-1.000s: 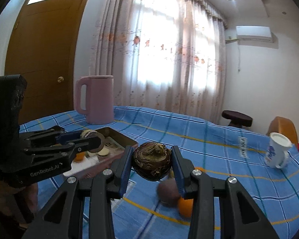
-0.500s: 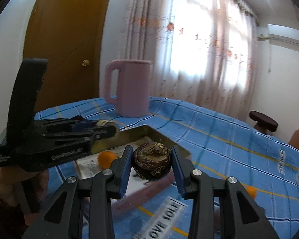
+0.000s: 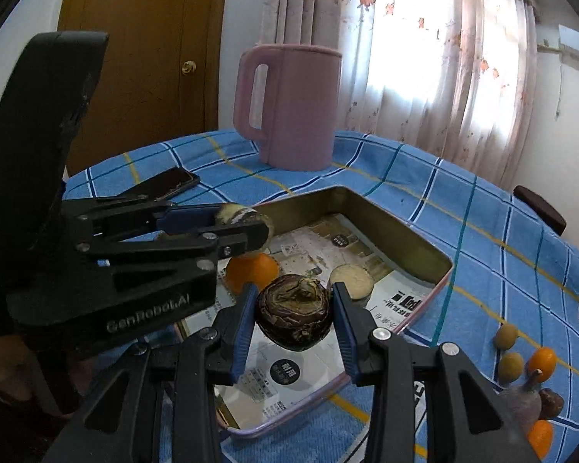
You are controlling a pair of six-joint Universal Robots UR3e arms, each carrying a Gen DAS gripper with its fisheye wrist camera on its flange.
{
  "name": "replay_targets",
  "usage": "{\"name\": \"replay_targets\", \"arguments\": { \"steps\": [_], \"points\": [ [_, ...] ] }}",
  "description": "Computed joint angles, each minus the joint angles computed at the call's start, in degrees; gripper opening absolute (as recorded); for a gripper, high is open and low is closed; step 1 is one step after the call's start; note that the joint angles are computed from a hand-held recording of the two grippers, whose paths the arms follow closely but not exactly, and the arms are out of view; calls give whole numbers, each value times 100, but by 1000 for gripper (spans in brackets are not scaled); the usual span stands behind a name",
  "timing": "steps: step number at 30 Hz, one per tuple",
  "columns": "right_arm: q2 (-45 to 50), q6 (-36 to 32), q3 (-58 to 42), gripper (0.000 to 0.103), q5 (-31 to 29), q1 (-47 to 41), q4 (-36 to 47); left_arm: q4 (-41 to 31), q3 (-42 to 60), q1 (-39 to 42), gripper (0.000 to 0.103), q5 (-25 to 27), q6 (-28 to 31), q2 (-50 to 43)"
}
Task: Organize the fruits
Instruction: 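Carry the snack and brown fruit over the tin box and release both inside, then grasp the dark purple fruit with the left tool while the right tool grasps an orange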
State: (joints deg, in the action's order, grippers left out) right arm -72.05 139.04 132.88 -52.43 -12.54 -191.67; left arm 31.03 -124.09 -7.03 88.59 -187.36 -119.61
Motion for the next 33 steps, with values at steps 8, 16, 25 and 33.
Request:
{"name": "replay_targets", "arguments": {
  "steps": [8,16,25,33],
  "points": [
    [-252,57,247,56,135,-271,-22,351,-145,-237,80,426,-166,106],
    [-1954,-1097,1584,58,1175,-2516,769,293,158,-850,88,513,-177,241],
    [-1548,-1273,1244,60,903,-3909,966,-1103,1922,-1808,92,644,-25,-469],
    [-1010,-1250,342,60,438,-3528,2048,-1914,2900,-2084,92,701,42,-956]
  ]
}}
